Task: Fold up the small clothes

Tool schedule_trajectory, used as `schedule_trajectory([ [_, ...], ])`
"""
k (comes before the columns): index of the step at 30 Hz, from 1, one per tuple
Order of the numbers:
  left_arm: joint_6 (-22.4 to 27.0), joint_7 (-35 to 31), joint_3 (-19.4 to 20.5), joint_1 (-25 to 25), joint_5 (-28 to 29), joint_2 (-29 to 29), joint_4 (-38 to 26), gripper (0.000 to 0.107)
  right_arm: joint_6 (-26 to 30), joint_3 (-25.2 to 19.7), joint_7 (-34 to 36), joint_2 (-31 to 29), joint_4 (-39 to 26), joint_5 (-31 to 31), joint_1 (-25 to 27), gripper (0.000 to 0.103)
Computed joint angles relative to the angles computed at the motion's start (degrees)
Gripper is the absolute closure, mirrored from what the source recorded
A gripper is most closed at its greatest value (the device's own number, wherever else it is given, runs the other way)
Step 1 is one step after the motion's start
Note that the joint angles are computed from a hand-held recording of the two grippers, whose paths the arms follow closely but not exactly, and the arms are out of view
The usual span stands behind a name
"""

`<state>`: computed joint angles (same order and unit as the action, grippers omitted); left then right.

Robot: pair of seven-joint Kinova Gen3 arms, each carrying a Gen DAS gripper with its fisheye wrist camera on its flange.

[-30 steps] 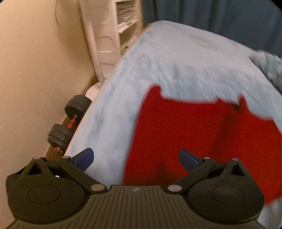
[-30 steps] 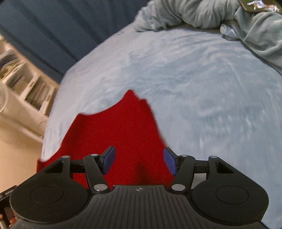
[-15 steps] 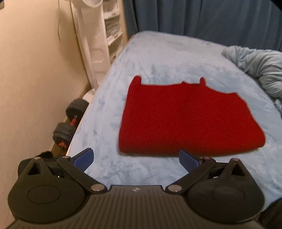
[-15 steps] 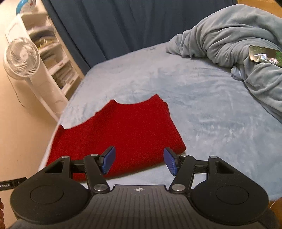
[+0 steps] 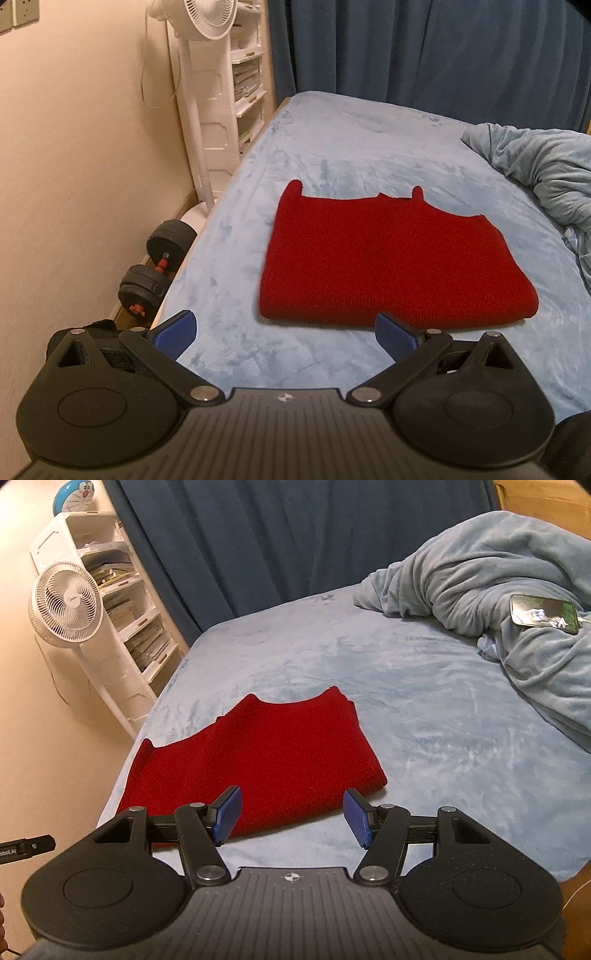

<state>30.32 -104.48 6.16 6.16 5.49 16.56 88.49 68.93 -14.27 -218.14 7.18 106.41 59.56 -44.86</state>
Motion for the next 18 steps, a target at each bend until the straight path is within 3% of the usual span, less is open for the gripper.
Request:
schedule_trajectory([
  [12, 0.8, 4.4, -2.1, 3.1, -4.8, 3.5, -3.8, 0.005, -5.0, 1.5, 1.3, 0.7, 1.2, -2.2, 2.6, 0.040],
  [18, 3.8, 6.0, -2.1, 4.4, -6.5, 7.8, -8.6, 0.005, -8.8, 3.2, 3.1, 1.5, 1.7, -4.2, 5.2, 0.040],
])
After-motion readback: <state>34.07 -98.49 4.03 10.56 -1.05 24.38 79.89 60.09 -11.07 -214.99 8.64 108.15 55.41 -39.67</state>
